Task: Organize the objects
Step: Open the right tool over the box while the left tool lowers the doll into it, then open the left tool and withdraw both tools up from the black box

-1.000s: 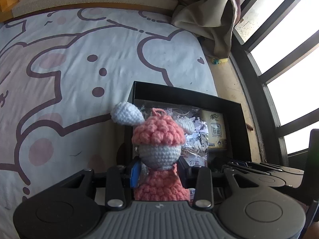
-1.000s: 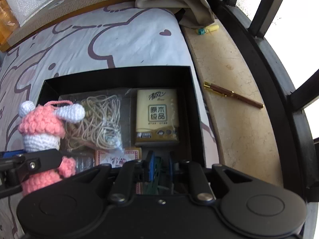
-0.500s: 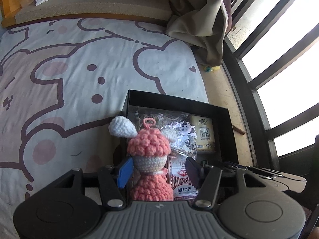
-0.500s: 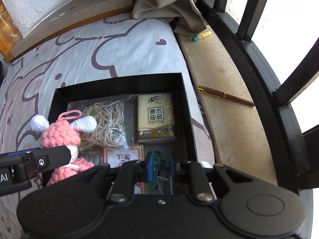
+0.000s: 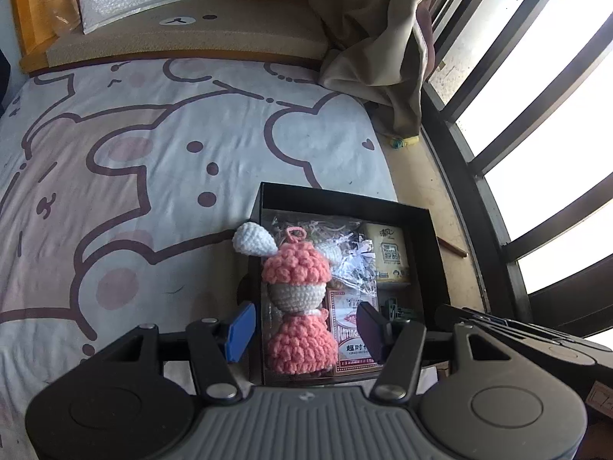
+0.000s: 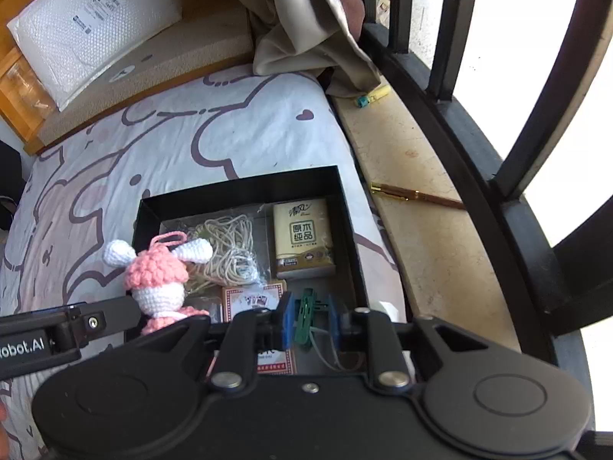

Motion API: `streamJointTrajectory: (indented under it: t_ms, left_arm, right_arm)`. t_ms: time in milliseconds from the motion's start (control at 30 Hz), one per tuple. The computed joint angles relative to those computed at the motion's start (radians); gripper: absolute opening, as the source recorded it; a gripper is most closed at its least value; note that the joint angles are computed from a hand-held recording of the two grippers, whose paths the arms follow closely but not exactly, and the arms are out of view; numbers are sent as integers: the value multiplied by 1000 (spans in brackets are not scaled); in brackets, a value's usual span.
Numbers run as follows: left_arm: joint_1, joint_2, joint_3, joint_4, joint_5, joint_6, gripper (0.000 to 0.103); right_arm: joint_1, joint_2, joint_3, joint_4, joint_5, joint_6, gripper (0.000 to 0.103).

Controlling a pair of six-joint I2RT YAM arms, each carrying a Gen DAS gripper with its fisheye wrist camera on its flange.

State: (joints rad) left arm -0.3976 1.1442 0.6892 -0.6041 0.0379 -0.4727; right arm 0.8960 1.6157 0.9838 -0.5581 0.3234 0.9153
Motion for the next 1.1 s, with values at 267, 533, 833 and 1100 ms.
streamJointTrajectory:
  t_ms: [267, 533, 833, 1100]
  left_arm:
    - [-74, -156, 18, -142, -91, -15, 59]
    - [-137, -277, 70, -289, -185, -40, 60]
    - [-262, -361, 92, -407, -305, -115, 72]
    - [-411, -386, 88, -492, -414, -224, 90]
  right_arm:
    - [106, -116, 1, -122, 79, 96, 22]
    - [235, -216, 47, -309, 191, 230, 31]
    - [370, -264, 97, -478, 297, 382, 47]
    - [474, -237, 137, -598, 360, 493, 68]
